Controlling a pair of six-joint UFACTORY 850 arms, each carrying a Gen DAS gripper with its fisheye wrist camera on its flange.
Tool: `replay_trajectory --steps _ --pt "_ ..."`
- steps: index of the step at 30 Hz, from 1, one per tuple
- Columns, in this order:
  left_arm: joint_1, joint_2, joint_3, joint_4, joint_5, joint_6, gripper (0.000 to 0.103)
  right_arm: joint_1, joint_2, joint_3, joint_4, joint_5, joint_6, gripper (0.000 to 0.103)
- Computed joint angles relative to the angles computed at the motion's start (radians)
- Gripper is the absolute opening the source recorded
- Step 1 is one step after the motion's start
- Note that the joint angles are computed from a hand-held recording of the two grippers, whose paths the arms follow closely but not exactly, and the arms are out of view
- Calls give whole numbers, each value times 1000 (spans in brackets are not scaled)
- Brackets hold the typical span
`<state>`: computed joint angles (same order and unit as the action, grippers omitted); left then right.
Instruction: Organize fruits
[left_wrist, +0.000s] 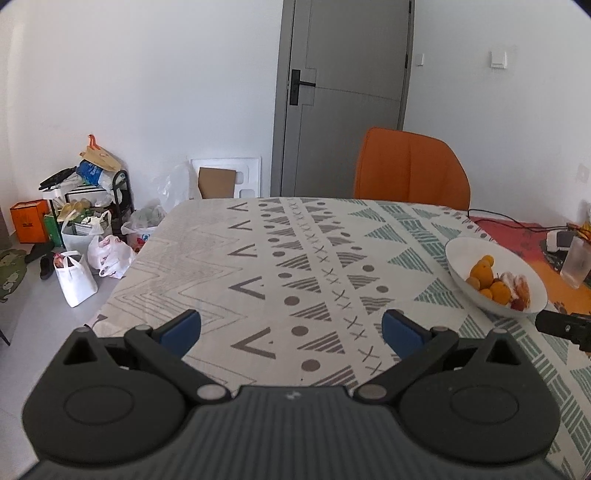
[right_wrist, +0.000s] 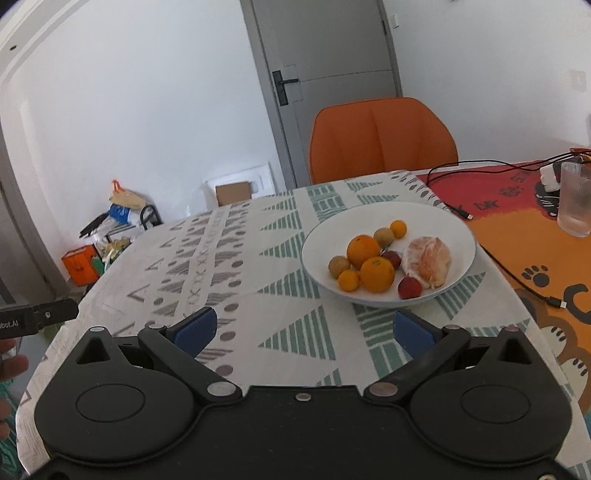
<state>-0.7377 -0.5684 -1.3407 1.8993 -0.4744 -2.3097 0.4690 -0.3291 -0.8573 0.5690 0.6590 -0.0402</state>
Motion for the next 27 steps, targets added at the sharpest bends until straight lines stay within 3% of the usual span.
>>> replay_trajectory --steps 27 --pt "5 0 11 -44 3 37 103 19 -8 -16 45 0 -73 103"
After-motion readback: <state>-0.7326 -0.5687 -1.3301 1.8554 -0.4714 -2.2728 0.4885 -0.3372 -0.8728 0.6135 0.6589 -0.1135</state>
